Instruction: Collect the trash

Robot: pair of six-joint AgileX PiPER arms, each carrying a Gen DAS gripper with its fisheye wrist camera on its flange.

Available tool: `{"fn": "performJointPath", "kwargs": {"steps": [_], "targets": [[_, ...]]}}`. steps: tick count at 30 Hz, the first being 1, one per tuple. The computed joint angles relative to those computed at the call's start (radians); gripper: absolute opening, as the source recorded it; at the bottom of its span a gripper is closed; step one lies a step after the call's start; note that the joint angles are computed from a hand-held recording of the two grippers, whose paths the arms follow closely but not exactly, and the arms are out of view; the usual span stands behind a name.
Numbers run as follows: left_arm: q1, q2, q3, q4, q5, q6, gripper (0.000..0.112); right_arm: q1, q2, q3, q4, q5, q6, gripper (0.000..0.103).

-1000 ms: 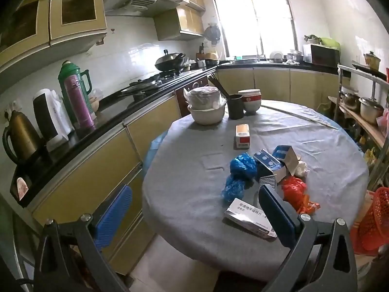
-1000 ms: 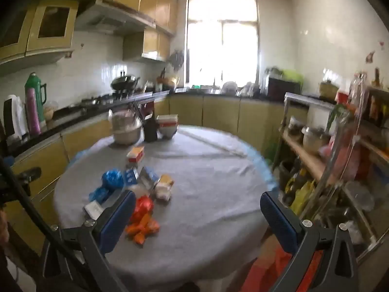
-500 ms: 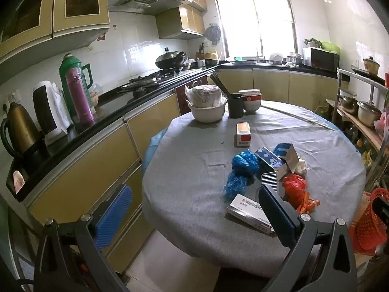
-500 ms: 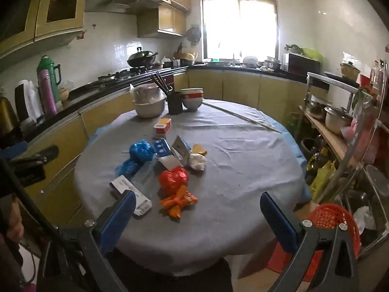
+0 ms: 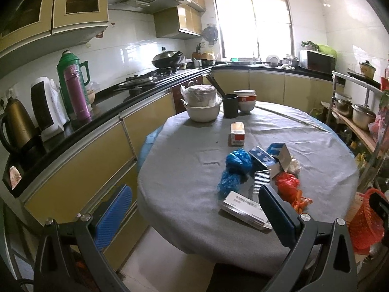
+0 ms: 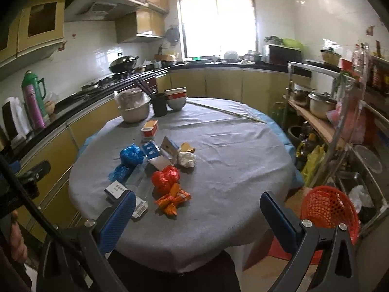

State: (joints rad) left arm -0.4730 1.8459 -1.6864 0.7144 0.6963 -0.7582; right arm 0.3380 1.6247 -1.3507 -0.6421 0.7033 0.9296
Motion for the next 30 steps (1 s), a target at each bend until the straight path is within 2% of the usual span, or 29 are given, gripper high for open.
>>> {"fn": "performJointPath", "kwargs": {"steps": [3, 18, 26, 30], "targets": [[-0.011, -0.015, 0.018, 0.001, -0.002, -0.005, 0.103, 0.011, -0.016, 0.016, -0.022, 0.025, 0.043, 0.103], [-0.070, -0.079, 0.092, 0.050, 0.012, -0.058, 0.103, 0.018, -0.131, 0.117, 0.002, 0.025, 0.089, 0.103], [-0.080, -0.007, -0.020, 0.008, 0.119, -0.017, 0.103, -0.055, -0.147, 0.174, 0.080, -0.079, 0.010, 0.103], [-0.073, 0.050, -0.112, -0.071, 0.189, 0.047, 0.103, -0.149, -0.132, 0.195, 0.282, -0.185, -0.191, 0.103]]}}
